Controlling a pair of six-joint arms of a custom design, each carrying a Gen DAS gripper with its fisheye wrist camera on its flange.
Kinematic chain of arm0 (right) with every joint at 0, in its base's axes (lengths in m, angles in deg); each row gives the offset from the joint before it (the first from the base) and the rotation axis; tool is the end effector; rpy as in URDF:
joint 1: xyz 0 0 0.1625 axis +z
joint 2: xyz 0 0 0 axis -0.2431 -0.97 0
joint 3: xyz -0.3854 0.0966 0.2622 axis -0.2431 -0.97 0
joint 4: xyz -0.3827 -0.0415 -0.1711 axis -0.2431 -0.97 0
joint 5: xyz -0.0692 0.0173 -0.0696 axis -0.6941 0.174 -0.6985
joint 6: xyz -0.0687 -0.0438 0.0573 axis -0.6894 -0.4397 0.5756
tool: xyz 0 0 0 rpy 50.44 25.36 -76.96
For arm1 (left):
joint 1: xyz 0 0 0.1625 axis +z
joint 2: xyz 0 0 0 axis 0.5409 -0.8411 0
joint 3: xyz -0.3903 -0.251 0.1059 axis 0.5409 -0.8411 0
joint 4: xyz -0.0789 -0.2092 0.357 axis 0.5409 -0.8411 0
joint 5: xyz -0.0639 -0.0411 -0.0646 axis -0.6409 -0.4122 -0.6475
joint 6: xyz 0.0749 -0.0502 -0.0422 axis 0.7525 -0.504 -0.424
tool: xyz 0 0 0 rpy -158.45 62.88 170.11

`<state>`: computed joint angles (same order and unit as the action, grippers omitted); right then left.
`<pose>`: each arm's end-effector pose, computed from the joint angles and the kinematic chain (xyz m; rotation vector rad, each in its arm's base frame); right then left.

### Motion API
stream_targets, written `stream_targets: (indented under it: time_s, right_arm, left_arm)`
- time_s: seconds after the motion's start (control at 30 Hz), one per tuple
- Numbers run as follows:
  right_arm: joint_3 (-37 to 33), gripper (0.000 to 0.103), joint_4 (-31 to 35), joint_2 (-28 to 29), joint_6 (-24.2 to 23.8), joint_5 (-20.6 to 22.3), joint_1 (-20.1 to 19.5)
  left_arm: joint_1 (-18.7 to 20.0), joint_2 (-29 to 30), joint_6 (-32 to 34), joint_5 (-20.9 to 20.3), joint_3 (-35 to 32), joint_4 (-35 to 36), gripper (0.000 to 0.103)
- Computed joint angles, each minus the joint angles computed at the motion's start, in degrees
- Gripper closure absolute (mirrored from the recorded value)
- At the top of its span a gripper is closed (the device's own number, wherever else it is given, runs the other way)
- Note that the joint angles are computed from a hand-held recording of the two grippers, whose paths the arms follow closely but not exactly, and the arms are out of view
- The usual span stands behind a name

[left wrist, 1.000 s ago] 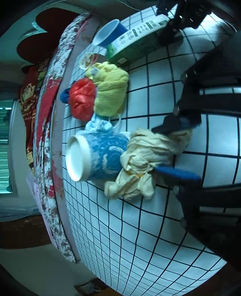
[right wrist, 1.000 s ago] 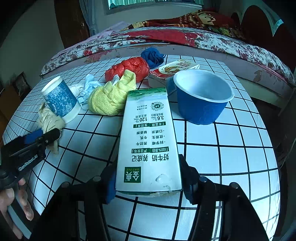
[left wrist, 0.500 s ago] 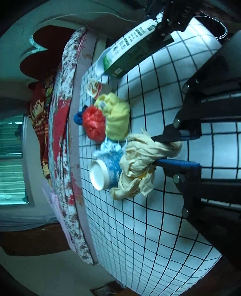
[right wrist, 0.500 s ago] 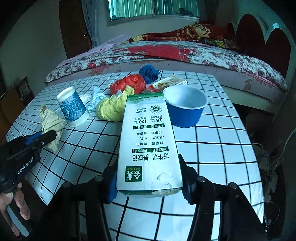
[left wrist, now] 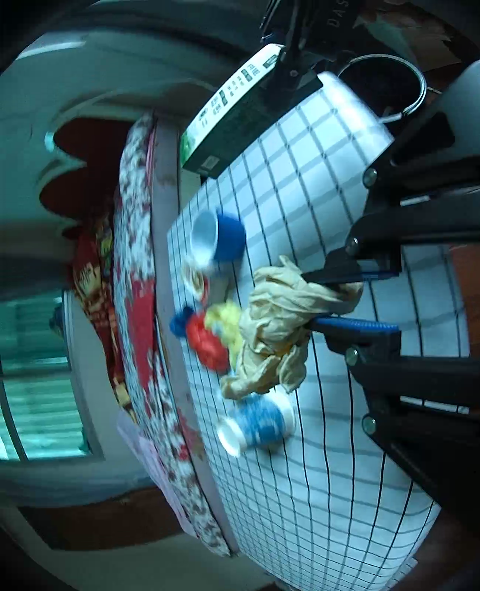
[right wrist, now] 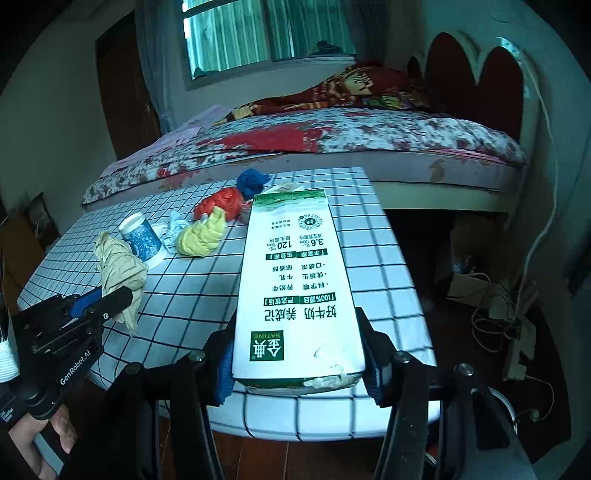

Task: Collect trash
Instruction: 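Carry cloth and carton over the black bin and open both tools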

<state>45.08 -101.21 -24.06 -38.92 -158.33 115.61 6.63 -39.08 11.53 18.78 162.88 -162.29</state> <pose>0.2395 -0.6337 0.2551 1.0340 -2.4415 0.7510 -0.3098 -0.5511 0.1604 0.1266 1.9855 -1.1067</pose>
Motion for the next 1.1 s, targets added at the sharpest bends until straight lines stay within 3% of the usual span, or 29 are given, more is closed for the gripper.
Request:
stream_targets:
  time_s: [0.3,0.53,0.83,1.1]
  right_arm:
    - [4.52,0.047,-1.48,-8.1,0.4,-0.75,-4.91]
    - [6.89,0.047,-1.96,-13.53,0.58,-1.72,-9.0]
    - [7.61,0.047,-0.28,-17.39,0.67,-3.29,-14.82]
    - [6.3,0.047,4.29,-18.49,0.32,-3.09,-20.56]
  left_arm:
    - [-3.23,8.34,16.89,-5.8,-4.37,-15.81,0.086]
    - [-4.49,14.12,25.26,-12.31,-9.15,-20.86,0.086]
    - [-4.11,20.04,31.14,-25.35,-15.25,-20.99,0.086]
    - [-1.75,24.66,32.32,-36.69,-21.13,-16.63,0.086]
